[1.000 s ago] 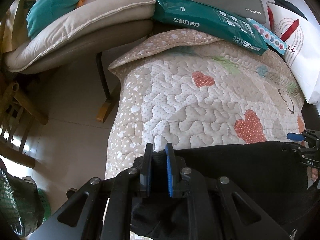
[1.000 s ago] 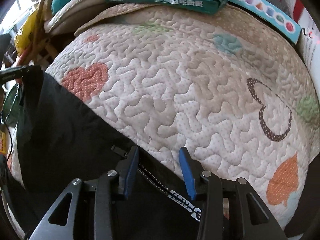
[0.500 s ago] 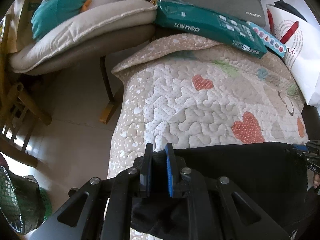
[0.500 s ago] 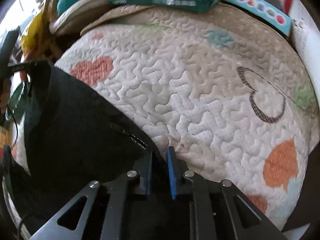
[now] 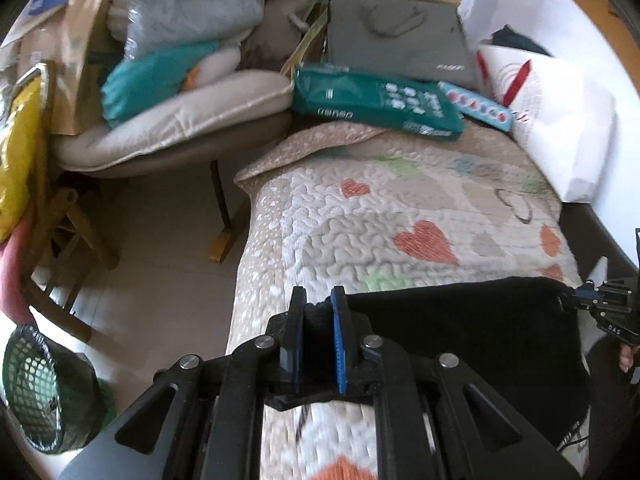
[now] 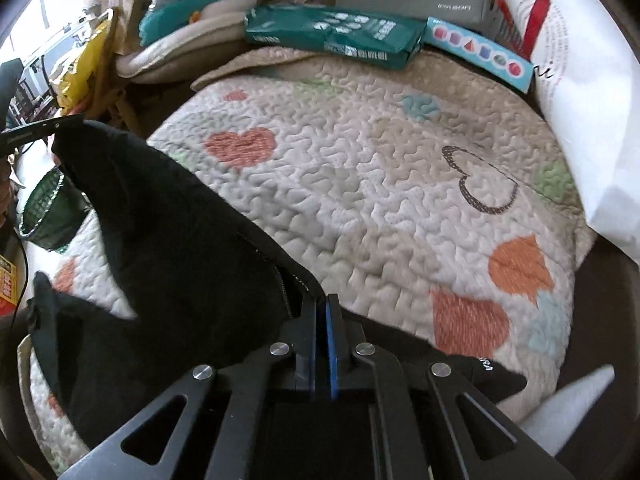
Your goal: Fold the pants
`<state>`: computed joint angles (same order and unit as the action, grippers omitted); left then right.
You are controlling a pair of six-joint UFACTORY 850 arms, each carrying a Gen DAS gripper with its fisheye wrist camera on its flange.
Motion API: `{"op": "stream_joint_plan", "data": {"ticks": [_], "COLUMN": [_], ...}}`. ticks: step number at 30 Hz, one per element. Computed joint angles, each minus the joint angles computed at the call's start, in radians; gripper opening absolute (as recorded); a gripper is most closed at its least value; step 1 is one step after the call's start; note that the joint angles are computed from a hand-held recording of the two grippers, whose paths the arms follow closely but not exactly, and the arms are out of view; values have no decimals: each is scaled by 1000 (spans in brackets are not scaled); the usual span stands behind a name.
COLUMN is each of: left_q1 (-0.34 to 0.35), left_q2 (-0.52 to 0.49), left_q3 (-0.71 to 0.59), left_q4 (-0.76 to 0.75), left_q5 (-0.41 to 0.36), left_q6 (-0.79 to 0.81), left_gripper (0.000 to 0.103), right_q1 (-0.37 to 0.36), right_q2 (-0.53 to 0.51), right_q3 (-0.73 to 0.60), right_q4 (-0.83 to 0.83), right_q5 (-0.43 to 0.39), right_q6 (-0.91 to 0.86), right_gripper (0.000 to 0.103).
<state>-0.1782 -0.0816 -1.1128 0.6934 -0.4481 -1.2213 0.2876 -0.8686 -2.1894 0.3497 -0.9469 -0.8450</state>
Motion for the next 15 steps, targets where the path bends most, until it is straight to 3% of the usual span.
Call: {"op": "stream_joint_plan", "data": {"ticks": [5, 9, 15], "left_q1": [-93, -211, -352], "left_q2": [129, 225, 261], "left_q3": [126, 248, 369], "left_q4": [146, 236, 234], "left_q5": [-55, -111, -190], "left_q6": [-207, -386, -534], "left_gripper": [12, 12, 13], "right_q1": [-20, -38, -63], "right_q2": [222, 364, 494], "right_q3": [328, 550, 787], "right_q4": [57, 67, 22], "right_q5": [90, 139, 172], "right_q6": [-102, -157, -197], "right_gripper": [4, 4, 4]}}
